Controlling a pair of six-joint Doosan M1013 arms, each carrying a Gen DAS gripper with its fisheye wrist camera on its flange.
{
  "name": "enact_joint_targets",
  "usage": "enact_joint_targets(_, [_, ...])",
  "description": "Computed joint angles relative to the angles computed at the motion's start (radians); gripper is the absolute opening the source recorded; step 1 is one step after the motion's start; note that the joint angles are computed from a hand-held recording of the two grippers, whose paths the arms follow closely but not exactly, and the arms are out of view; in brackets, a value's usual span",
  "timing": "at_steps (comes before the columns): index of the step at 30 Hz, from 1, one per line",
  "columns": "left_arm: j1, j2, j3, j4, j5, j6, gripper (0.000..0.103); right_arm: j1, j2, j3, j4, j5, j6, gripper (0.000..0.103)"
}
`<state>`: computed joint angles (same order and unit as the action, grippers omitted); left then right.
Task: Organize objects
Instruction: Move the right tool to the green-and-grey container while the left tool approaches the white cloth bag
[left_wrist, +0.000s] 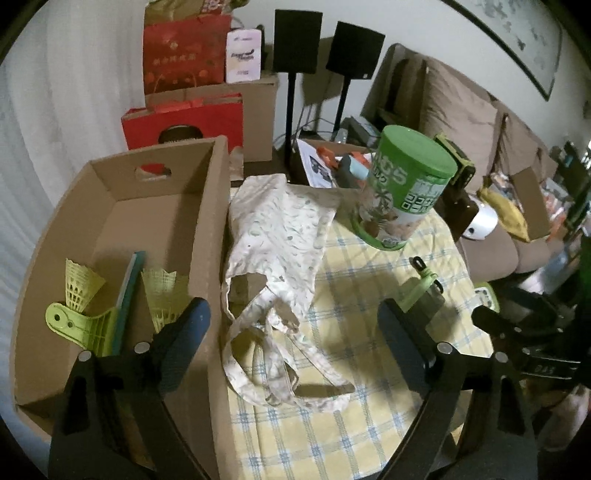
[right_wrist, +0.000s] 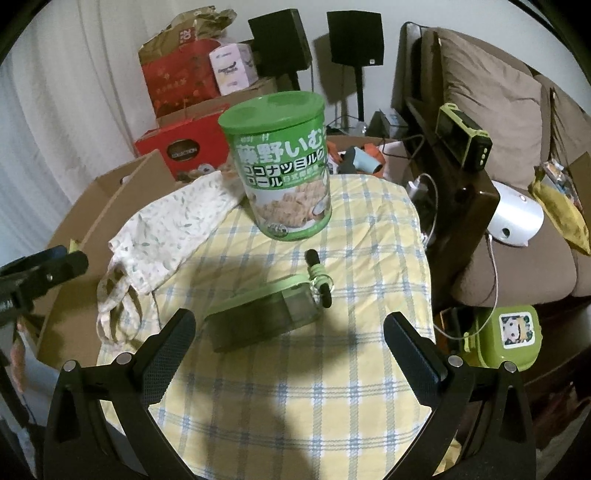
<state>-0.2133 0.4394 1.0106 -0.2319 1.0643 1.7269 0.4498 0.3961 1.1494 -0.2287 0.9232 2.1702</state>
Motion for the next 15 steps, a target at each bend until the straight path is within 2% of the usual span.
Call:
enact_joint_targets(5, [0.001,-0.019,0.037,-0.016,0.025,0.046,0.09,0.0,-0.008,0.013,0.003,-0.012,0.004,0.102])
enact_joint_targets(11, [-0.009,-0.023,0.061,0.003,0.055,0.053,0.07,0.0,-0.013,0.027,0.005,-0.021,0.017,0.103])
enact_joint_targets(15, [-0.028,-0.025,0.075,0.068,0.037,0.037,0.069,0.0,-0.018,0.037,-0.003,-0.024,0.029,0.103])
